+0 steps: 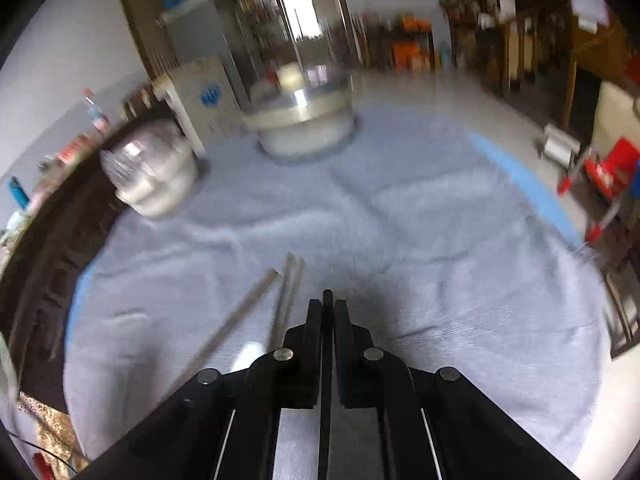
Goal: Organize utensils
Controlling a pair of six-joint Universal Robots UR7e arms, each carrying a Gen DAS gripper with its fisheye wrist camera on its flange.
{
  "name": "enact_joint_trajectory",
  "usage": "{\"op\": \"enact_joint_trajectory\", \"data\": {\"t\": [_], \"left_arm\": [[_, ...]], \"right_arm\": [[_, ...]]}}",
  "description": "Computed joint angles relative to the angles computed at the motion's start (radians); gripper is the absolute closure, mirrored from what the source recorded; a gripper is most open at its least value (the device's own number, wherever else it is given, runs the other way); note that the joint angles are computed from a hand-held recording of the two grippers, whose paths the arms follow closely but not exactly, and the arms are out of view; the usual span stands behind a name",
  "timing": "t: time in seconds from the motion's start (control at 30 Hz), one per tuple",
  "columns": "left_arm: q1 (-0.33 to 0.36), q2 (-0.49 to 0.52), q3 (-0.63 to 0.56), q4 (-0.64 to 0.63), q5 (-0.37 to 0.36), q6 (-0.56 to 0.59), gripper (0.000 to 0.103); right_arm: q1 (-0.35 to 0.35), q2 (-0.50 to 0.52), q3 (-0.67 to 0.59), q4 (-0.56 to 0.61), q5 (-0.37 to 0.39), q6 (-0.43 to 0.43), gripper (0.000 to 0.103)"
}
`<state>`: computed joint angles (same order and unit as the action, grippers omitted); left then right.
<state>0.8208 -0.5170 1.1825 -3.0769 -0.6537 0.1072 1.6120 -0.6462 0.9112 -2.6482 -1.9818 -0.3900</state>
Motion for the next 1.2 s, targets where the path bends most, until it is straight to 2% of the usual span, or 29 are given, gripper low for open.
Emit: {"op": "enact_joint_trajectory", "data": {"t": [0.07,0.13,0.17,0.3,0.4,0.5,0.57,0.67,0.77,0.87,1.0,1.2], "left_arm": [[-0.012,-0.014,0.037,-0.039,0.008,-0.018,0.094],[-0.024,-0.025,0.073,-0.084,0.015,-0.036,0.094],[-0.031,-0.024,0.085,-0.114,0.025,-0.029,0.093],[-0.05,-0.007,0.117,-0.241,0.05,0.018,0.093],[-0.059,0.011,0.12,-0.302,0.07,0.082,0.093],[-0.051,-0.025,0.161,-0.265,0.074,0.042,0.093],[-0.035,-0.063,0.193,-0.211,0.116,-0.029,0.093],[0.013,-0.158,0.265,-0.053,0.132,-0.259,0.093],[0.049,-0.207,0.286,0.124,0.158,-0.422,0.093],[0.077,-0.225,0.278,0.252,0.126,-0.51,0.092],[0.112,-0.21,0.223,0.342,0.067,-0.555,0.066],[0.155,-0.22,0.189,0.485,0.046,-0.694,0.065]], "right_arm": [[0.005,-0.105,0.178,-0.165,0.082,-0.034,0.097],[0.009,-0.173,0.298,-0.293,0.126,-0.052,0.097],[0.005,-0.224,0.38,-0.374,0.18,-0.045,0.097],[0.0,-0.32,0.553,-0.598,0.292,-0.024,0.097],[0.015,-0.353,0.614,-0.708,0.301,-0.042,0.097],[0.029,-0.369,0.641,-0.764,0.295,-0.06,0.097],[0.036,-0.377,0.652,-0.791,0.297,-0.072,0.097],[0.036,-0.399,0.68,-0.812,0.309,-0.075,0.097],[0.03,-0.417,0.702,-0.815,0.319,-0.065,0.097],[0.028,-0.417,0.708,-0.815,0.327,-0.064,0.097],[0.019,-0.422,0.717,-0.808,0.339,-0.059,0.097],[-0.01,-0.439,0.721,-0.798,0.355,-0.017,0.097]]}}
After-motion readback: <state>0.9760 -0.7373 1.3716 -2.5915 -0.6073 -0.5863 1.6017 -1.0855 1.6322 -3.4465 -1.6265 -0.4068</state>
